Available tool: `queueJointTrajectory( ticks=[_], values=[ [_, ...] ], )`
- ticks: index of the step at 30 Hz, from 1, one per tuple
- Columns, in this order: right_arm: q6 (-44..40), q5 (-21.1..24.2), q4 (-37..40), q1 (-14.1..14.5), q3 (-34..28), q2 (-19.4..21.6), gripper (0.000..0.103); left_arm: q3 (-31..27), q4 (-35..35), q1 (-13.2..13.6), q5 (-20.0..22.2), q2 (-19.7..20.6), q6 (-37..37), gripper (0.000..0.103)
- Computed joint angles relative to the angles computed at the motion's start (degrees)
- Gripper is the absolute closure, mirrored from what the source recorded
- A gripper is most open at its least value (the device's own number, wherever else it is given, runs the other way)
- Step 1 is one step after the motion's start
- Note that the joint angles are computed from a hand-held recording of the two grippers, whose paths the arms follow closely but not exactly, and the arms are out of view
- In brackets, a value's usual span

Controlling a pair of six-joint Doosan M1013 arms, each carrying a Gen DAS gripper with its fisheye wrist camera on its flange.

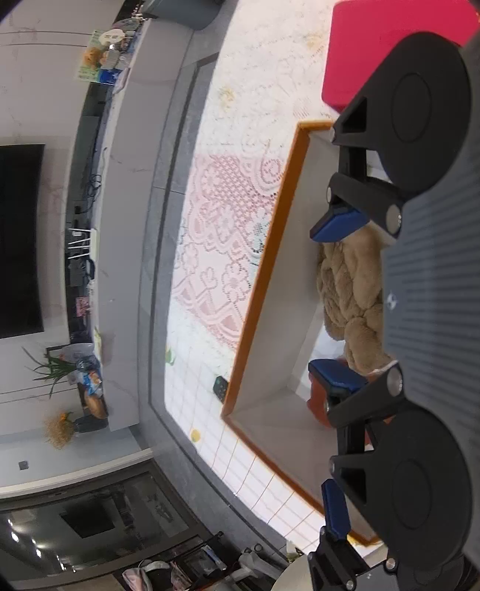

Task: Organize soft objects
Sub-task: 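Open both grippers to drop the knotted plush and sponge into the orange box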

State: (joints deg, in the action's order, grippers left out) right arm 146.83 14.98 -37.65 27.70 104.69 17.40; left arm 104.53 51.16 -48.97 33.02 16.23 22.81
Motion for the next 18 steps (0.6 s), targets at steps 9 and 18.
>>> queueJointTrajectory(
  ticks=[9,18],
  values=[
    [18.86,-1.21,-20.00,1.30,6.40,-6.70,0.032,3.02,11.91,-4.10,-1.18,-3.88,-16.74,0.024],
    [56.78,2.41,-54.21,2.32,18.08,-16.88,0.031,4.79,25.40,-8.47,-6.57,-5.58,-29.52,0.027]
  ],
)
